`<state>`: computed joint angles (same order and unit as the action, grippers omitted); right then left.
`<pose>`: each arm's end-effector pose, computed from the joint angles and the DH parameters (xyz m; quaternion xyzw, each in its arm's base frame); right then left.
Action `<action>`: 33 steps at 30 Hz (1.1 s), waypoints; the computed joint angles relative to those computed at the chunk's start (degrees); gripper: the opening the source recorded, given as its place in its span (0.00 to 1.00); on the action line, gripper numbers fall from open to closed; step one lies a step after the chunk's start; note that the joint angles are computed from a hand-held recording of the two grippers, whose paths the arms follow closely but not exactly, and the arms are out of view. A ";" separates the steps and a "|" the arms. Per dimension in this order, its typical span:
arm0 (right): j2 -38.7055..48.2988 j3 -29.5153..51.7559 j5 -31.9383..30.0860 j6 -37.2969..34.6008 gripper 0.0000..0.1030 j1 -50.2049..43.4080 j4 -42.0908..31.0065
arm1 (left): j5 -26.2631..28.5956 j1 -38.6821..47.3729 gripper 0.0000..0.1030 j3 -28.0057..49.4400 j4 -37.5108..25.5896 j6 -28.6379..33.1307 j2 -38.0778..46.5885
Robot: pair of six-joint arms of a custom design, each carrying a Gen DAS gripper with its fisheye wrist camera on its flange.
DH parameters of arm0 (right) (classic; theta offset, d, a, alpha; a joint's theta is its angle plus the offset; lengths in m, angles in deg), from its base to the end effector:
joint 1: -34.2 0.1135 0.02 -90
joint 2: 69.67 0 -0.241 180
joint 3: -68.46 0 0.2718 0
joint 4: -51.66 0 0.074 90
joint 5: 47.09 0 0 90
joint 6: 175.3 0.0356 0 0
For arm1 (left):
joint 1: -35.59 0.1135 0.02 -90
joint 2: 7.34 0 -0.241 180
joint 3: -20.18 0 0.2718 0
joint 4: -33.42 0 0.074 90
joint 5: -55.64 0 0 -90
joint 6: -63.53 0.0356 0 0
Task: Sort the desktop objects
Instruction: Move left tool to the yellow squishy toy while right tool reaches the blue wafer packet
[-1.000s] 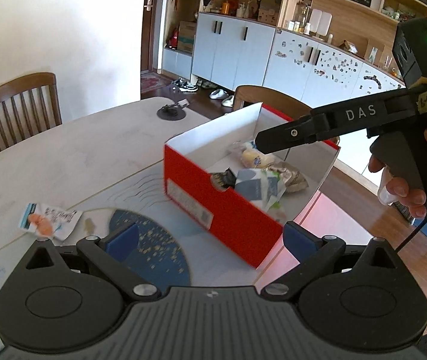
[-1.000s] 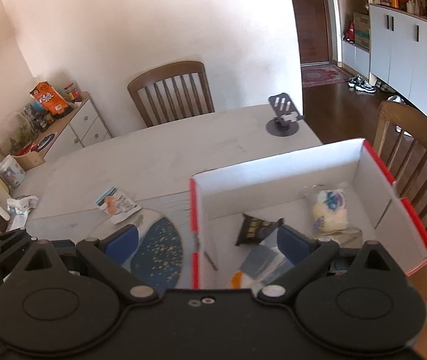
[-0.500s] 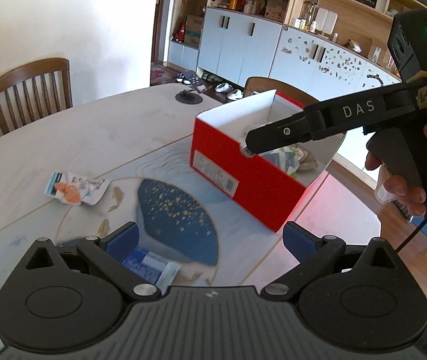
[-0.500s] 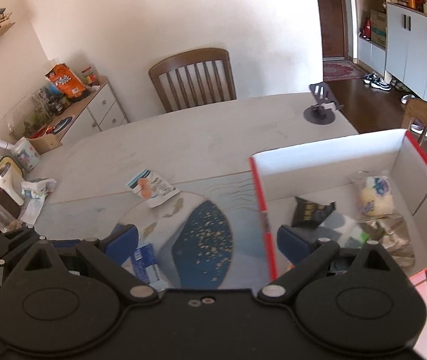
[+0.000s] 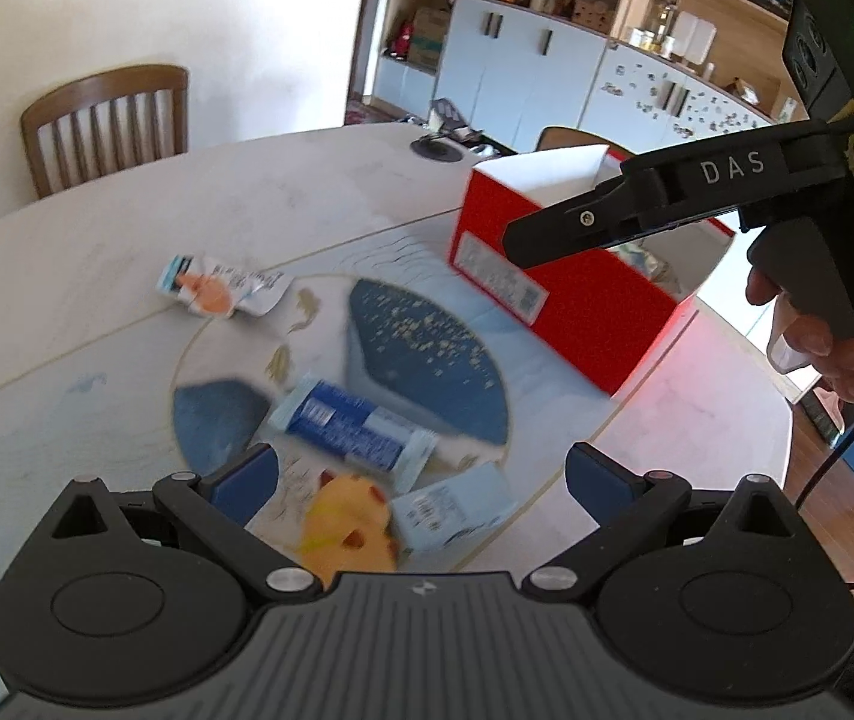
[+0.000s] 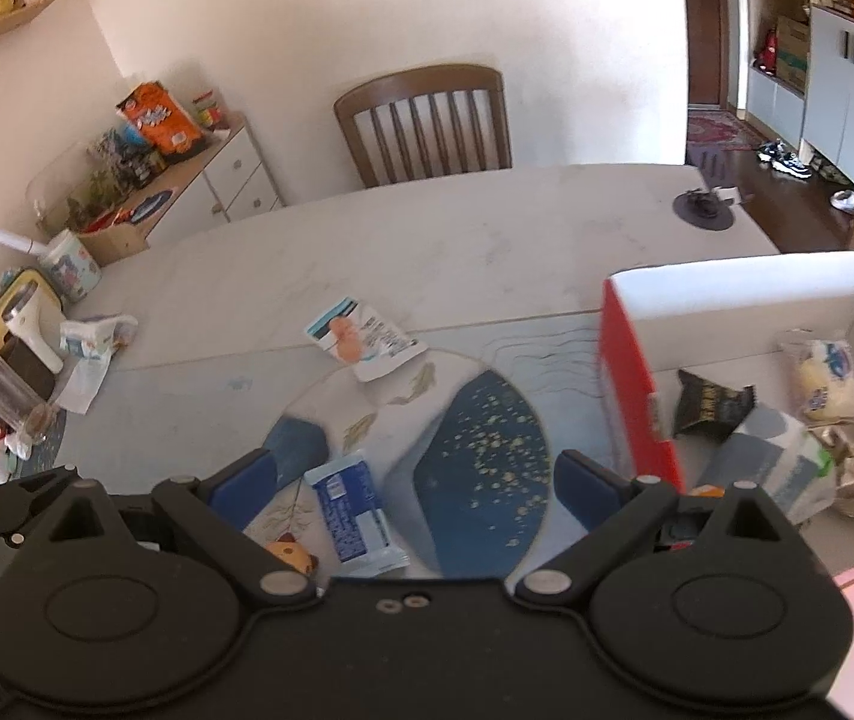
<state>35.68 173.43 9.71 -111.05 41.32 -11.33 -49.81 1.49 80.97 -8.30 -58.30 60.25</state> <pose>0.3966 0.0692 0.2513 -0.3270 0.8758 0.2386 0.2628 0.2287 -0.1434 0.2230 -0.0292 0.9275 -0.0855 0.3628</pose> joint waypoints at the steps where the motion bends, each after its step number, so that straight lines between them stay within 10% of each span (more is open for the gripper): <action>1: 0.07 -0.18 0.42 0.13 0.96 0.50 0.16 | 0.24 0.36 1.00 -0.79 0.01 -0.31 -0.61; 33: 13.34 2.35 12.97 3.60 0.85 14.26 4.26 | 8.67 8.94 0.94 -12.15 8.28 -1.47 -0.15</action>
